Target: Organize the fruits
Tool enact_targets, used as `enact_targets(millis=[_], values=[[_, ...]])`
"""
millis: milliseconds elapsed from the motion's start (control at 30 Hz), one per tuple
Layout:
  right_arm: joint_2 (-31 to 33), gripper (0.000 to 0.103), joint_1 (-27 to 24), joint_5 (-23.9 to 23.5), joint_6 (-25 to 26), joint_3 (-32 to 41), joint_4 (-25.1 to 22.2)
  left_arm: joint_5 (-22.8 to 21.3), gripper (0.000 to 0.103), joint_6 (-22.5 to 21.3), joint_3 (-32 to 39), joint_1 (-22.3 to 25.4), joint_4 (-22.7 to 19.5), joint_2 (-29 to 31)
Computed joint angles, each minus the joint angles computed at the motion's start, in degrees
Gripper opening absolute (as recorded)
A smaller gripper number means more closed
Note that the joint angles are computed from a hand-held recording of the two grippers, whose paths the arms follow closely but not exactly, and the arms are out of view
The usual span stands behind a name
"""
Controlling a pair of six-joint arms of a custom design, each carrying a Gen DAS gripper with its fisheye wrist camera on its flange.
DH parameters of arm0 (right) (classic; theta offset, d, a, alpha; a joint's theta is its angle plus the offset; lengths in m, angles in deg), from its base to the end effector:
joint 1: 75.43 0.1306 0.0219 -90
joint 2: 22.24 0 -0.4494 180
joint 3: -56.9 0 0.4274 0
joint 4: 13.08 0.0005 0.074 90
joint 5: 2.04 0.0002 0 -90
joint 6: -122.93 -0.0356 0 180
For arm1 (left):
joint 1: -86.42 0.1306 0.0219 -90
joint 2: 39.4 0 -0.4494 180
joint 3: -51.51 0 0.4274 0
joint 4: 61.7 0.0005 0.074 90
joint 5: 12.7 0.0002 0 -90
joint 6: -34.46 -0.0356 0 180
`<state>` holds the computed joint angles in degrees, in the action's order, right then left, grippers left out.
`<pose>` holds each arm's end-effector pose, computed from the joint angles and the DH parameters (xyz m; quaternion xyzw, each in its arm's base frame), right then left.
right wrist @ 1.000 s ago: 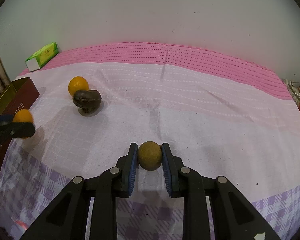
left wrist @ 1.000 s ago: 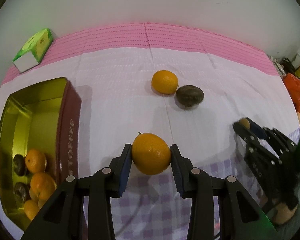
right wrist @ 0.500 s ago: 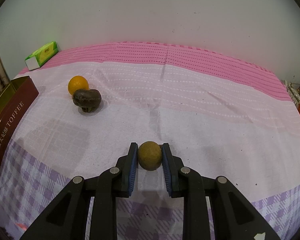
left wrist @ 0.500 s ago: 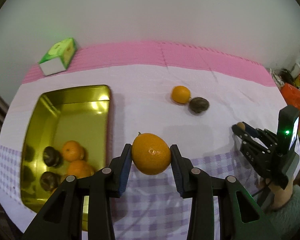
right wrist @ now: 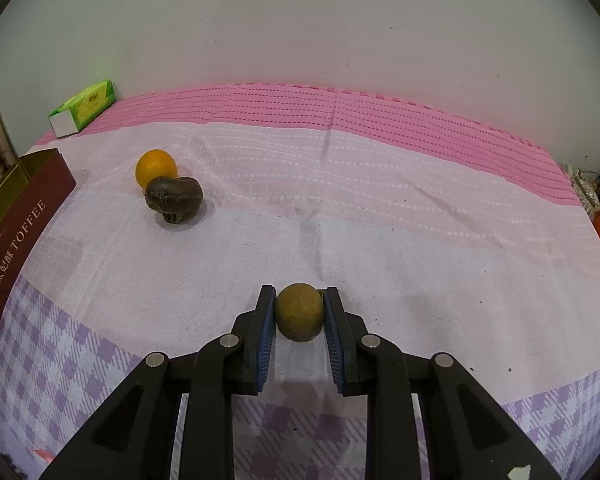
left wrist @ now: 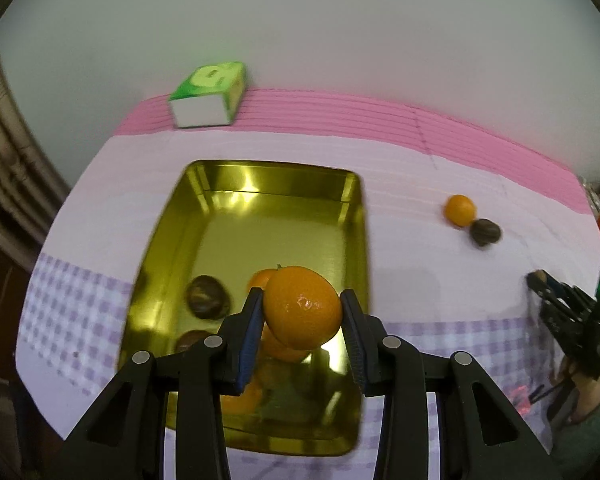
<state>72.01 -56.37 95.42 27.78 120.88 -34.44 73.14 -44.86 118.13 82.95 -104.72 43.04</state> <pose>0.4667 0.1558 0.2775 -0.0929 0.9381 0.0087 0.3335 0.4298 -0.0240 0.3658 -0.0703 0.9601 0.0016 0.2707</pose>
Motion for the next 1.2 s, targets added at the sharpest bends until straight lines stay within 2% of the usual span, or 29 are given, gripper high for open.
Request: enact_targets(millis=[433, 1200], values=[[-0.1, 0.022, 0.0, 0.0, 0.0, 0.1, -0.1, -2.2, 0.039, -1.8, -1.3, 4.1, -0.4, 1.8], [0.0, 0.022, 0.0, 0.0, 0.0, 0.1, -0.1, -2.6, 0.039, -2.2, -1.8, 4.4, -1.1, 4.7]])
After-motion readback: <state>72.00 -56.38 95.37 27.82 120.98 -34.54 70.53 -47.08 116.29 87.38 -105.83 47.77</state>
